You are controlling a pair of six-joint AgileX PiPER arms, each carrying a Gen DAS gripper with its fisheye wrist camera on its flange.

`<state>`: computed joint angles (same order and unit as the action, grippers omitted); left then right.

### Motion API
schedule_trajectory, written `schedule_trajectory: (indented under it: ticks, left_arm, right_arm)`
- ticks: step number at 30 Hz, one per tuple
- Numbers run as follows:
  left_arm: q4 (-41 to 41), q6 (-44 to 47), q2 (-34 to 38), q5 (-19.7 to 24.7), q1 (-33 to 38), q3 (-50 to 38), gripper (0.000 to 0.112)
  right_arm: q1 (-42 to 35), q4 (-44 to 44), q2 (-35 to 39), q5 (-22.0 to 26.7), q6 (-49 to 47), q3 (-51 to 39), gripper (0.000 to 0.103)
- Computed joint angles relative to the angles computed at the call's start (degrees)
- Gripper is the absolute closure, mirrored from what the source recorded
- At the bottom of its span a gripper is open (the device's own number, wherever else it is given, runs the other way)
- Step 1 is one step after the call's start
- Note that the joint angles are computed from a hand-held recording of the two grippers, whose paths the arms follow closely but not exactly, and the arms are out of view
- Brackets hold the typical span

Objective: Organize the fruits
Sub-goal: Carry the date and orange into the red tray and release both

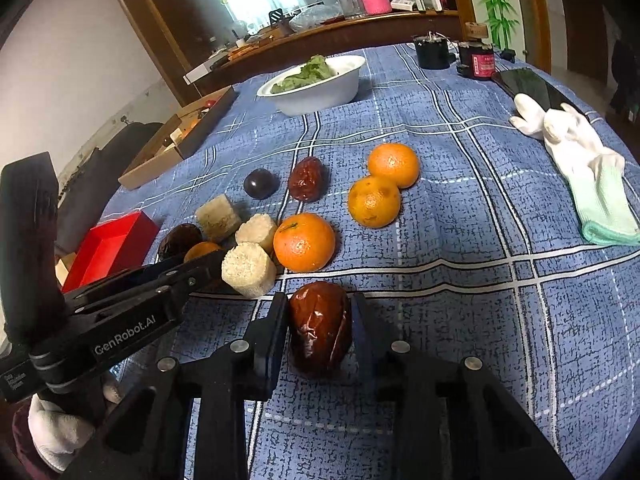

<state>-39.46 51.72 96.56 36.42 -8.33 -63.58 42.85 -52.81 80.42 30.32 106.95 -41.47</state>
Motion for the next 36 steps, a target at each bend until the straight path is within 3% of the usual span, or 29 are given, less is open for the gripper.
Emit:
schedule_trajectory:
  ticks: [4,9,12,16,19,24,26,30,36]
  left_arm:
    - [-4.36,2.48,-3.62,1.69,3.10,2.06,0.081]
    - [-10.32,7.24,-9.53,10.84,14.38,2.78,0.081]
    - [-11.36,8.35,-10.82,16.21,22.13,0.59,0.081]
    - [-12.44,9.91,-9.72,19.47,32.39,-3.93,0.081]
    - [-11.60,9.71,-7.49,18.81,37.67,-6.97,0.081]
    - [-10.16,9.86,-2.62,15.84,42.16,-9.24,0.080]
    - [-9.49,9.43,-0.49,16.12,43.33,-10.55,0.080]
    - [-7.47,8.61,2.70,15.39,44.17,-12.17,0.080]
    - [-6.20,10.05,4.34,12.97,44.60,-11.87,0.080]
  right_arm:
    - [-0.15,-0.72,-0.45,-0.72,0.70,0.56,0.070]
    - [1.48,-7.50,-2.82,-1.85,7.41,2.44,0.070]
    - [5.25,-10.75,-4.33,1.78,10.43,1.53,0.070]
    - [9.84,-9.66,-4.33,5.74,7.09,-3.90,0.070]
    - [12.00,-7.77,-1.20,6.01,1.06,-10.94,0.069]
    - [10.12,5.06,10.29,-2.16,-16.46,-25.47,0.069]
    - [9.84,11.40,15.28,-3.02,-24.12,-31.34,0.069]
    - [10.21,22.63,26.50,0.43,-39.27,-45.32,0.069]
    - [8.86,32.45,39.10,7.17,-51.57,-61.61,0.069]
